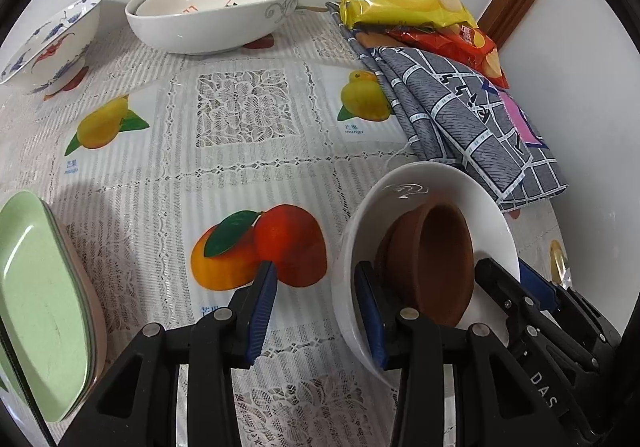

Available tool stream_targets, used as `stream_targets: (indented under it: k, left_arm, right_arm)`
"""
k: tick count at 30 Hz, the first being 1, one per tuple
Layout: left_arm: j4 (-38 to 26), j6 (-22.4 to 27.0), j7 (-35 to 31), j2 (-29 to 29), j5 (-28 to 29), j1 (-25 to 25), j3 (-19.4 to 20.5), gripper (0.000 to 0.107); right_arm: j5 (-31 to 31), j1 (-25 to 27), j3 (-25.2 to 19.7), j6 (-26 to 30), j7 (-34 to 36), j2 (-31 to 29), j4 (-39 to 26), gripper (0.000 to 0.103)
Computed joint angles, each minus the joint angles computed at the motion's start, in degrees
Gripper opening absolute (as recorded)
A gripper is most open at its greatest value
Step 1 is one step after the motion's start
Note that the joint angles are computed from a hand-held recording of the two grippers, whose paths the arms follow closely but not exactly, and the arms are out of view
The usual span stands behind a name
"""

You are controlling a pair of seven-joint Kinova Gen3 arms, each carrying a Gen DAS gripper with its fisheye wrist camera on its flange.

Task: Organize plates and bowls
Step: 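Close both grippers on the white bowl rim, then lift the white bowl holding the brown bowls with both grippers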

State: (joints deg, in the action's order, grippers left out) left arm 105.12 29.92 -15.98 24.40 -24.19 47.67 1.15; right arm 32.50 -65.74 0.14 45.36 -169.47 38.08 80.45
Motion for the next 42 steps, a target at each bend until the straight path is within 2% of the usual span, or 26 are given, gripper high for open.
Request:
stream_targets:
  k: [9, 13, 23, 25, 27, 34, 36, 38, 42]
  left_arm:
    - [-1.56, 0.73, -2.96, 1.81, 2.18, -1.61, 0.80, 0.037]
    - [-2.60, 1.58, -3.42, 2.42, 1.93, -0.97, 0.20, 0.037]
    - [-2.30, 1.17, 0.56, 2.66, -0.90, 1.80, -1.99, 0.037]
    - [-1.89, 0.81, 1.41, 2.50, -1.30, 2.00, -2.09, 0.036]
    - [-1.55, 0.01, 1.45, 2.37, -1.40, 1.68, -1.79, 0.031]
    - [-1.33, -0.75, 2.46, 2.44, -2.37, 2.37, -2.13, 0.025]
    - [-0.49, -2.44, 2.54, 2.18, -2.21, 2.12, -2.14, 0.018]
    - [0.29, -4.29, 3.12, 2.03, -2.57, 2.74, -2.90, 0.013]
    - [-0.02, -3.81, 4.63, 2.24, -3.64, 4.81, -4.49, 0.010]
  right_arm:
    - [-1.99, 1.31, -0.72, 0.93, 2.99, 1.76, -2.35, 0.032]
    - [-1.65, 0.83, 0.17, 0.69, 2.44, 1.61, -1.77, 0.039]
    - [0.15, 0.01, 1.38, -2.52, 0.62, 0.93, 0.72, 0.040]
    - [1.10, -0.66, 2.06, -3.26, -0.73, 0.79, 1.48, 0.043]
    - [1.51, -0.68, 2.05, -3.46, -1.18, 0.71, 1.70, 0.044]
    - [3.50, -1.46, 2.79, -5.01, -3.96, 0.39, 3.08, 0.044]
    - [4.70, -2.27, 3.66, -6.09, -6.13, 0.30, 3.99, 0.044]
    - [5.22, -2.38, 3.77, -6.95, -7.54, 0.13, 4.63, 0.043]
    - [4.41, -0.93, 2.62, -8.28, -7.26, -0.25, 5.04, 0.040]
